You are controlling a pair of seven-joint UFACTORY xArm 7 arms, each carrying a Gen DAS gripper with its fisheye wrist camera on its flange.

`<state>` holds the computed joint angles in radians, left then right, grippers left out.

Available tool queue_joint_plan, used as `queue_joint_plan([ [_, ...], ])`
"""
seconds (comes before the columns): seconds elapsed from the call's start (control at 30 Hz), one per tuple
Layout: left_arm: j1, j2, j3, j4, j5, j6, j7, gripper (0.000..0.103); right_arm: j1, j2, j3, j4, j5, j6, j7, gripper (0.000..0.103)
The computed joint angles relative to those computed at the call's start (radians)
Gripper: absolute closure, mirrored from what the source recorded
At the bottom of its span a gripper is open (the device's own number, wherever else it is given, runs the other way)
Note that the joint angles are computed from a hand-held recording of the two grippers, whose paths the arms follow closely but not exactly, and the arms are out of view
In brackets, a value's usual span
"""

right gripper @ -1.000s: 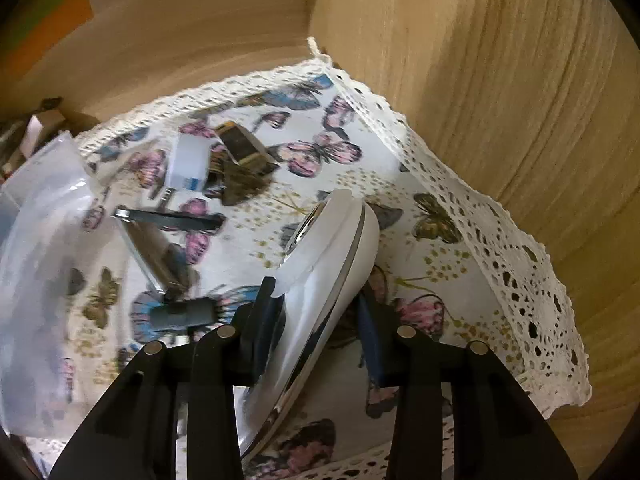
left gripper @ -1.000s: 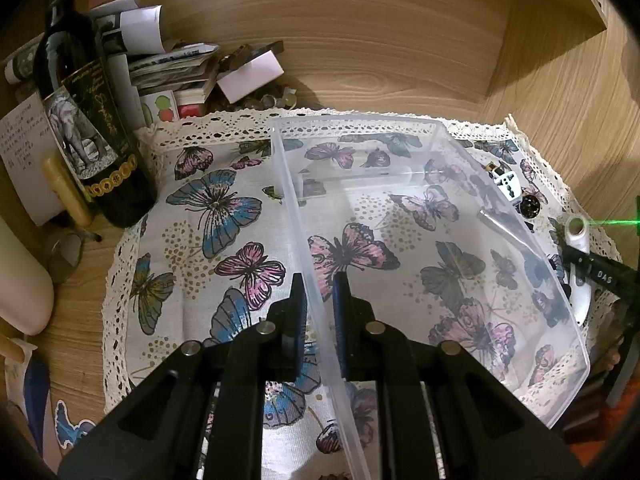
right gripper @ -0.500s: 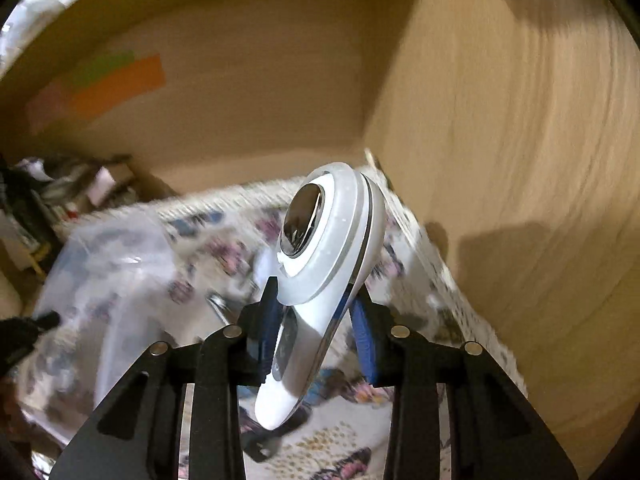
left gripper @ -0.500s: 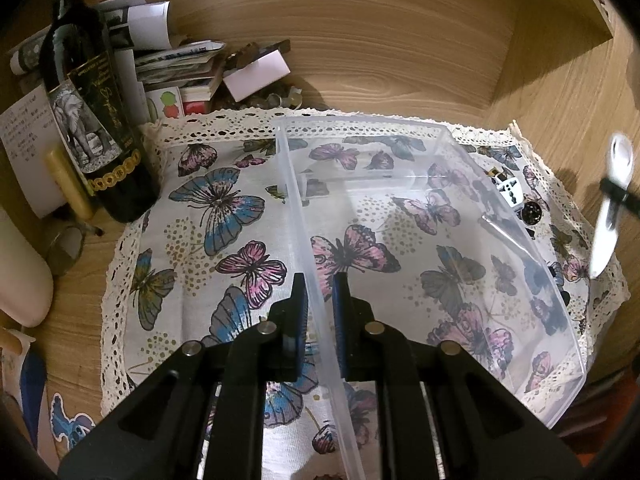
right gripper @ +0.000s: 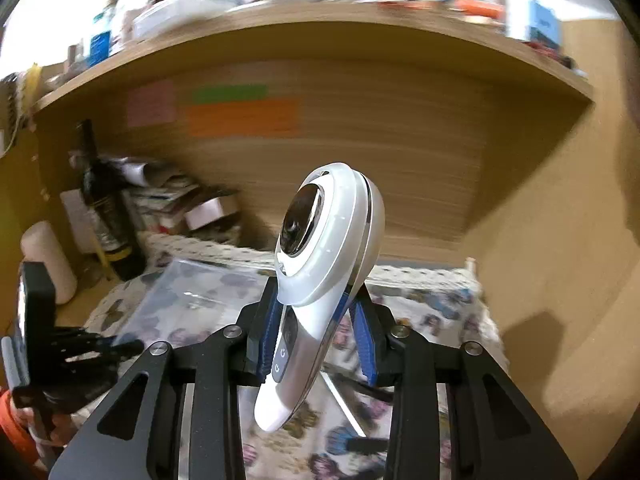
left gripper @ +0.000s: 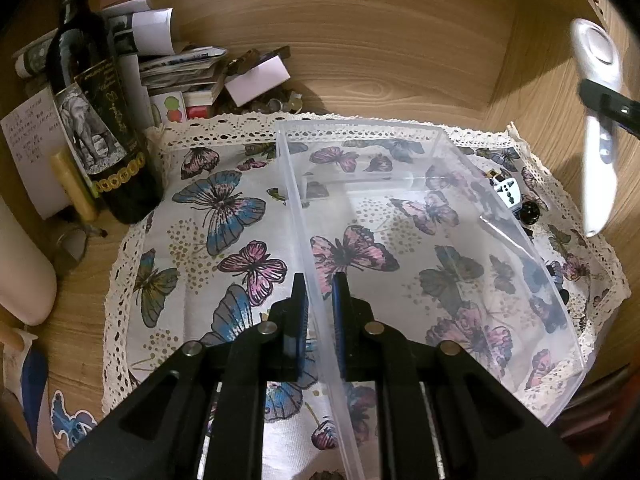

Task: Organize rigid objects
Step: 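Lift the white device with the right gripper and lower it into the box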

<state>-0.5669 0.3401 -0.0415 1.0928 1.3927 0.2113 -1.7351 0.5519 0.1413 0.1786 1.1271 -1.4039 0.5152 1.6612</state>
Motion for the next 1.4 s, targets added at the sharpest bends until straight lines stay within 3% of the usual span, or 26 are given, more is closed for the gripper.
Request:
queue_joint_plan([
  [0.17, -0.001, 0.003, 0.002, 0.004, 0.016, -0.005, -0.02, 0.091, 0.013, 0.121, -0.018, 0.108, 0.076, -0.082, -0.135, 0.072],
  [0.33, 0.001, 0.006, 0.0, 0.009, 0.029, -0.01, -0.038, 0.091, 0.031, 0.23, -0.033, 0.194, 0.248, -0.126, -0.333, 0.072],
  [0.53, 0.004, 0.009, -0.004, 0.012, 0.03, -0.01, -0.028, 0.091, 0.033, 0.331, -0.018, 0.282, 0.478, -0.088, -0.591, 0.072],
  [0.73, 0.003, 0.01, -0.004, 0.016, 0.073, -0.01, -0.068, 0.09, 0.051, 0.392, -0.021, 0.344, 0.635, -0.026, -0.782, 0.072],
  [1.03, 0.022, 0.01, -0.02, 0.015, 0.096, -0.012, -0.085, 0.09, 0.111, 0.452, -0.073, 0.426, 0.8, 0.065, -0.961, 0.072],
  [1.23, 0.024, 0.009, -0.024, 0.015, 0.095, -0.01, -0.084, 0.09, 0.152, 0.459, -0.121, 0.429, 0.87, 0.055, -1.002, 0.072],
  [1.33, 0.026, 0.01, -0.024, 0.015, 0.1, -0.012, -0.087, 0.09, 0.173, 0.456, -0.145, 0.426, 0.868, 0.048, -0.995, 0.068],
  [1.4, 0.025, 0.01, -0.026, 0.016, 0.095, -0.006, -0.08, 0.09, 0.198, 0.447, -0.171, 0.42, 0.838, 0.047, -0.962, 0.052],
])
